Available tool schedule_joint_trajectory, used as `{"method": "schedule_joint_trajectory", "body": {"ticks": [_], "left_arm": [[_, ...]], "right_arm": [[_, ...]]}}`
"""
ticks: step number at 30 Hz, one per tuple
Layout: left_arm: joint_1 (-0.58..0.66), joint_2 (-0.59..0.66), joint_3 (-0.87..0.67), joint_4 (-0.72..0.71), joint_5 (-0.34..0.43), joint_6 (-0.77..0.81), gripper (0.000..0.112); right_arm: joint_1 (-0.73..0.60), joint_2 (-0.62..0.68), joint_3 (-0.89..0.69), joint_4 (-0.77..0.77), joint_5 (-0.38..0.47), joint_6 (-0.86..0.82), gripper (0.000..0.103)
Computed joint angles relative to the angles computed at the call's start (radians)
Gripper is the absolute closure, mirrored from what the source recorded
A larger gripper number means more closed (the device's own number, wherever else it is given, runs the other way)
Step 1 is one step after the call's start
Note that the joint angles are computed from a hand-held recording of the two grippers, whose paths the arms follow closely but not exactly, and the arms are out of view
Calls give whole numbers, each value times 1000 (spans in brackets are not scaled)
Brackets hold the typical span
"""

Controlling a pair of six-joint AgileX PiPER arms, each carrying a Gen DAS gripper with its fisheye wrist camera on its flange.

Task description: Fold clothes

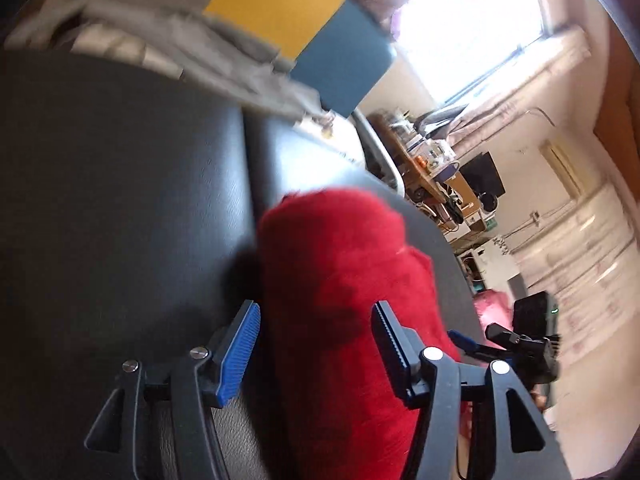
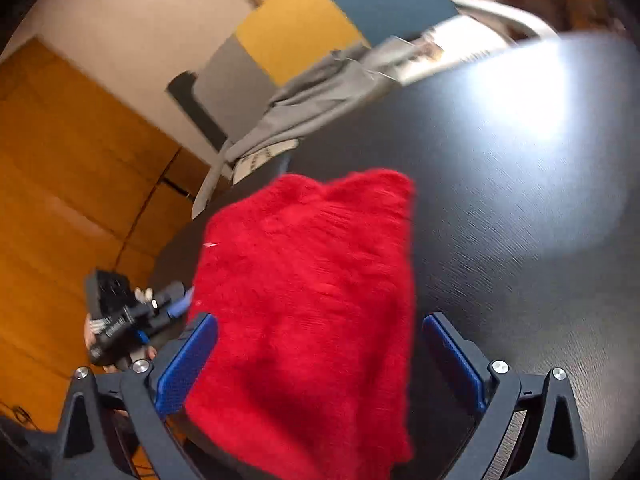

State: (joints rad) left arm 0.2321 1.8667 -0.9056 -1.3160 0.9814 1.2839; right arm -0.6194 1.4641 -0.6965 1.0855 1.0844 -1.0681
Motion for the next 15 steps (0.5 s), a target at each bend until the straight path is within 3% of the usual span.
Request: {"method": "schedule_joint_trajectory", "body": {"ticks": [3,9,15], "left_arm": [[-15,50,-23,-2,30,7,50],[-78,135,-88,-22,58,23,31],[-187,135,-128,-10,-29,43,16]], "right_arm": [[-53,132,-25,1,92,-37,0],[13,232,-78,-15,111,-47,0],[176,318,-184,-23,119,-11,0]]}}
